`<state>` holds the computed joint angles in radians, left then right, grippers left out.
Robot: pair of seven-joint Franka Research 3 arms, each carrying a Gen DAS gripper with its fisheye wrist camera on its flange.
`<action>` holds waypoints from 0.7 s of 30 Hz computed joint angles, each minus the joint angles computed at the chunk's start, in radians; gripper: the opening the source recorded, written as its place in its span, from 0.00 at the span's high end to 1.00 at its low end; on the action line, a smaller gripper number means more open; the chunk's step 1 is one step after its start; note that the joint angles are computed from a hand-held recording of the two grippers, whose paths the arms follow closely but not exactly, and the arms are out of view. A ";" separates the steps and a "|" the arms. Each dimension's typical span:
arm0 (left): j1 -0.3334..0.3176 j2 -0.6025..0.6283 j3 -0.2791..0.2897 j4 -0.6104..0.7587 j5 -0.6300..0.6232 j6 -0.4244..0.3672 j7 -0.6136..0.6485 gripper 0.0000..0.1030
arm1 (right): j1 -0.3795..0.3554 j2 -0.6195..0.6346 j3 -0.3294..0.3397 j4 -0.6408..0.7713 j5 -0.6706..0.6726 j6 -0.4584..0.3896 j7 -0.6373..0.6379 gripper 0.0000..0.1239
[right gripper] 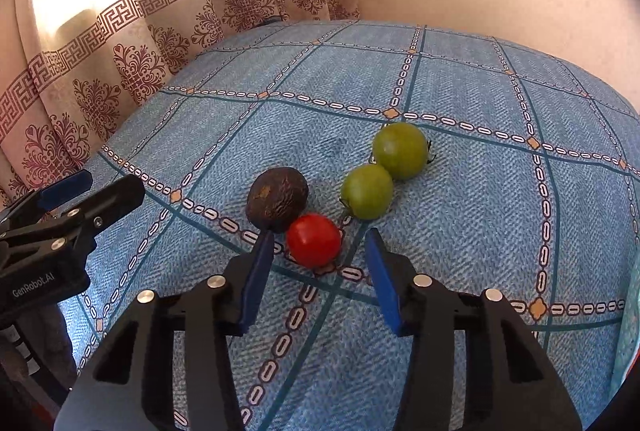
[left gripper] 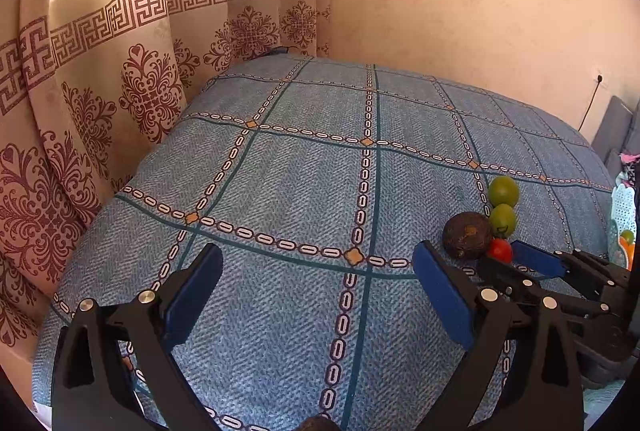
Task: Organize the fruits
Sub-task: 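Grasp the remaining red tomato with the right gripper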
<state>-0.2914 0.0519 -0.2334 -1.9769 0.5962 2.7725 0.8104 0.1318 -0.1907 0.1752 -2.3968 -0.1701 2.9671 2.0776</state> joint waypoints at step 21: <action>-0.062 0.100 -0.031 0.103 -0.119 -0.025 0.188 0.08 | -0.109 -0.233 0.077 -0.186 0.057 0.030 0.044 0.78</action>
